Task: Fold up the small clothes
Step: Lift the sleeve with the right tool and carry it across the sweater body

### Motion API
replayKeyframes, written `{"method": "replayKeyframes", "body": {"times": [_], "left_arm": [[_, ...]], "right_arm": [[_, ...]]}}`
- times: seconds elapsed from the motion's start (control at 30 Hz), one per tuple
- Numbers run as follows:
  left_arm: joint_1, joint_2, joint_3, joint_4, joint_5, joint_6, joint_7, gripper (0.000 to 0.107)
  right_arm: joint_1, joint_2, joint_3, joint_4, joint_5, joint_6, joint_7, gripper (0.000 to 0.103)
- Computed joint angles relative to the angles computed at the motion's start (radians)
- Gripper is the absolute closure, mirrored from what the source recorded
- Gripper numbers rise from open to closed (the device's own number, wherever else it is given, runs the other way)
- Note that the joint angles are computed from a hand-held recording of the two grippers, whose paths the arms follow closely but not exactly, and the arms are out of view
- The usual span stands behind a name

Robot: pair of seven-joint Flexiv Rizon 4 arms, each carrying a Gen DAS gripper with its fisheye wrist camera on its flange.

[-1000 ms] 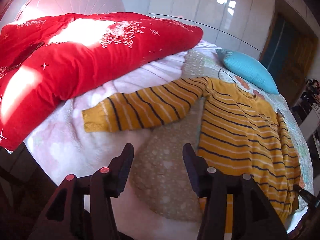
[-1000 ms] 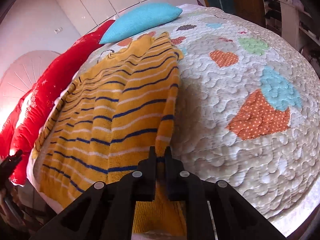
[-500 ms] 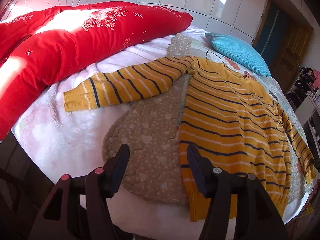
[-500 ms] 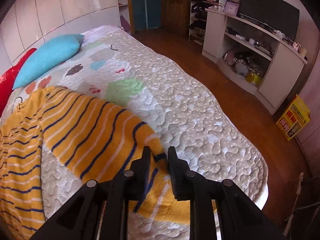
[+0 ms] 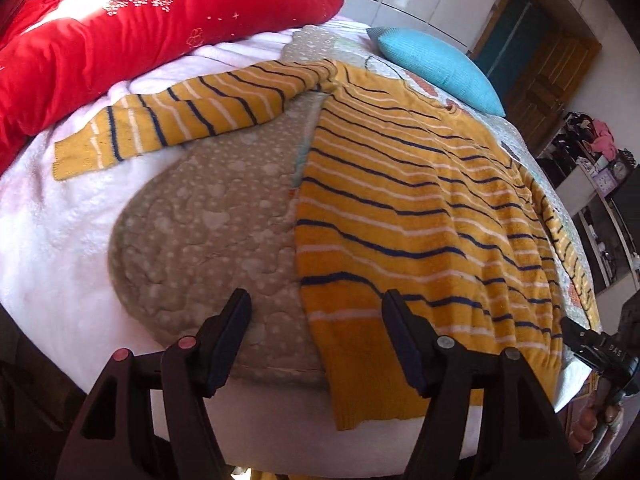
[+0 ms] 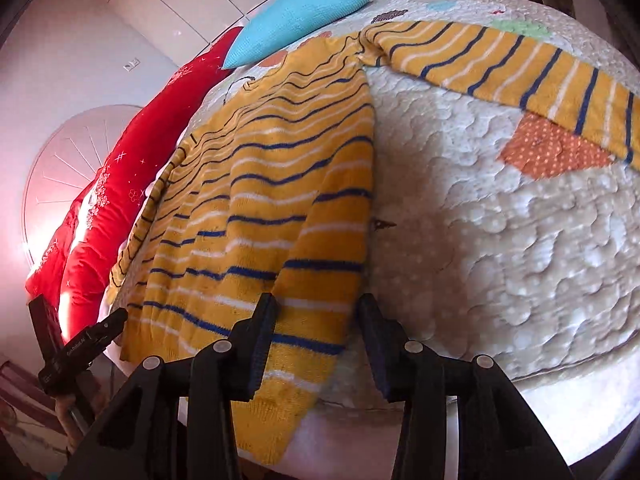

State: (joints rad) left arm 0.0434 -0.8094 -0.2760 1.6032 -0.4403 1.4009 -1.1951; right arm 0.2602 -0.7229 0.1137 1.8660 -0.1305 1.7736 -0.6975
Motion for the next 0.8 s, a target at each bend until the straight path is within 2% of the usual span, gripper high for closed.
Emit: {"method": "replayKeyframes", "body": {"times": [0.03,0.07,0.1,0.13,0.17,0.23,0.3,0.4,0.43,0.47,0.53,0.57,0.63,0.73,0.8], "left_arm": [[-0.006,-0.001,0.0,0.004,-0.01,0.006,0.016,0.041],[-0.03,0.001,0.033,-0.001,0.017,0.006,-0.012,0.057],[-0.064,0.0,0.09,-0.021,0.069,-0.018,-0.075,0.073],[-0.08,0.003,0.114,-0.026,0.058,-0.04,-0.083,0.092],[-0.078,0.01,0.106,-0.01,0.009,-0.037,-0.064,0.092],[-0.054,0.024,0.085,0.014,0.021,-0.027,-0.102,0.092],[-0.048,0.046,0.083,0.046,0.021,-0.011,-0.117,0.092],[-0.095,0.083,0.155,0.074,0.059,-0.019,-0.172,0.09],[-0.103,0.096,0.167,0.086,0.074,-0.015,-0.18,0.081],[-0.102,0.108,0.166,0.102,0.084,0.0,-0.183,0.066],[-0.1,0.129,0.157,0.136,0.1,0.058,-0.185,0.054],[-0.109,0.137,0.165,0.143,0.113,0.075,-0.19,0.054],[-0.113,0.147,0.162,0.149,0.131,0.089,-0.19,0.054],[-0.099,0.166,0.128,0.174,0.134,0.121,-0.187,0.051],[-0.092,0.174,0.107,0.19,0.131,0.146,-0.193,0.045]], "right_arm": [[0.038,0.002,-0.036,0.004,0.012,0.008,0.005,0.057],[0.061,0.006,-0.057,0.007,0.012,0.002,0.003,0.061],[0.062,0.011,-0.055,0.009,0.009,-0.002,0.001,0.088],[0.054,0.01,-0.042,0.007,0.008,-0.007,0.001,0.093],[0.073,0.021,-0.06,0.021,0.019,-0.009,0.008,0.093],[0.119,0.039,-0.109,0.058,0.041,0.003,0.017,0.093],[0.129,0.053,-0.118,0.092,0.06,0.013,0.025,0.093],[0.148,0.077,-0.137,0.152,0.102,0.072,0.031,0.093],[0.175,0.087,-0.166,0.171,0.124,0.084,0.035,0.093],[0.188,0.092,-0.181,0.185,0.14,0.104,0.032,0.093],[0.224,0.099,-0.225,0.206,0.18,0.131,0.024,0.089],[0.255,0.101,-0.263,0.211,0.207,0.133,0.021,0.086],[0.271,0.099,-0.299,0.217,0.244,0.142,0.018,0.07],[0.3,0.09,-0.368,0.222,0.305,0.138,0.023,0.068],[0.252,0.09,-0.346,0.225,0.322,0.15,0.037,0.068]]}}
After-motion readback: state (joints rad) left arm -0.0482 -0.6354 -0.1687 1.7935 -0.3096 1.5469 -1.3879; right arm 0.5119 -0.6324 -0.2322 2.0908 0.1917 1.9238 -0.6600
